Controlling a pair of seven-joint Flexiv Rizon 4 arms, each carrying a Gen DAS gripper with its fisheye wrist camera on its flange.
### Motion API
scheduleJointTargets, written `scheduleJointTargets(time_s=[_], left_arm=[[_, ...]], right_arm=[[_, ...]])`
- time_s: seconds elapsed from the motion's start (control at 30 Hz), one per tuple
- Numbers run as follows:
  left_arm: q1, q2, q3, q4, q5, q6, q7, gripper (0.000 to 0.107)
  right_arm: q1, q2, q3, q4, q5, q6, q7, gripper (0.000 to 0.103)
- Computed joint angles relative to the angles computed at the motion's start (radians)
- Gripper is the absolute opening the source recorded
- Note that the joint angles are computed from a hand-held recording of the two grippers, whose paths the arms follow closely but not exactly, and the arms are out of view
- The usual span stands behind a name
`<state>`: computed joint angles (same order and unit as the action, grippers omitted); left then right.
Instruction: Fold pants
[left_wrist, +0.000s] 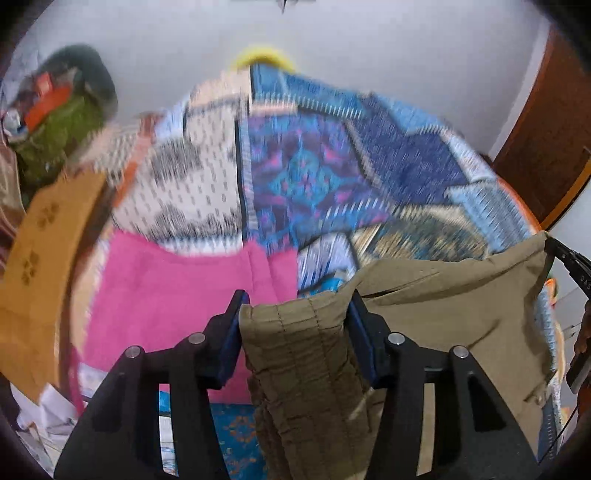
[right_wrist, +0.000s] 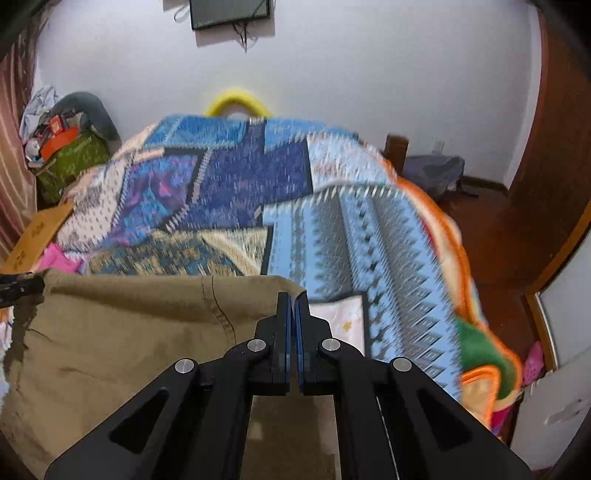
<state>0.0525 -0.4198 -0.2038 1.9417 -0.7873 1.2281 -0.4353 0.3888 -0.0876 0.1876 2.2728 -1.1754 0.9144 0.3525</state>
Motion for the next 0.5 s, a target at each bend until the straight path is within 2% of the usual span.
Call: scheduleJointTargets(time_s=[0.1, 0.2, 0.5], left_arm=[[0.024, 0.074, -0.05, 0.037, -0.115, 0.03, 0.107, 0.052], [0.018, 0.16, -0.061, 0.074, -0.26, 0.031, 0.234, 0.052], [-0.071, 0.333, 0.052, 0.201, -0.439, -0.012, 0.445, 0.052]], right_arm=[[0.007, 0.059, 0.018, -0.008, -0.001, -0.056, -0.008, 0.001], [0.017, 0.114, 0.049, -0.026, 0.001, -0.131, -0.021, 0.001], [0.065, 0.233, 0.155, -0.045, 0.064, -0.285, -0.071, 0.001]])
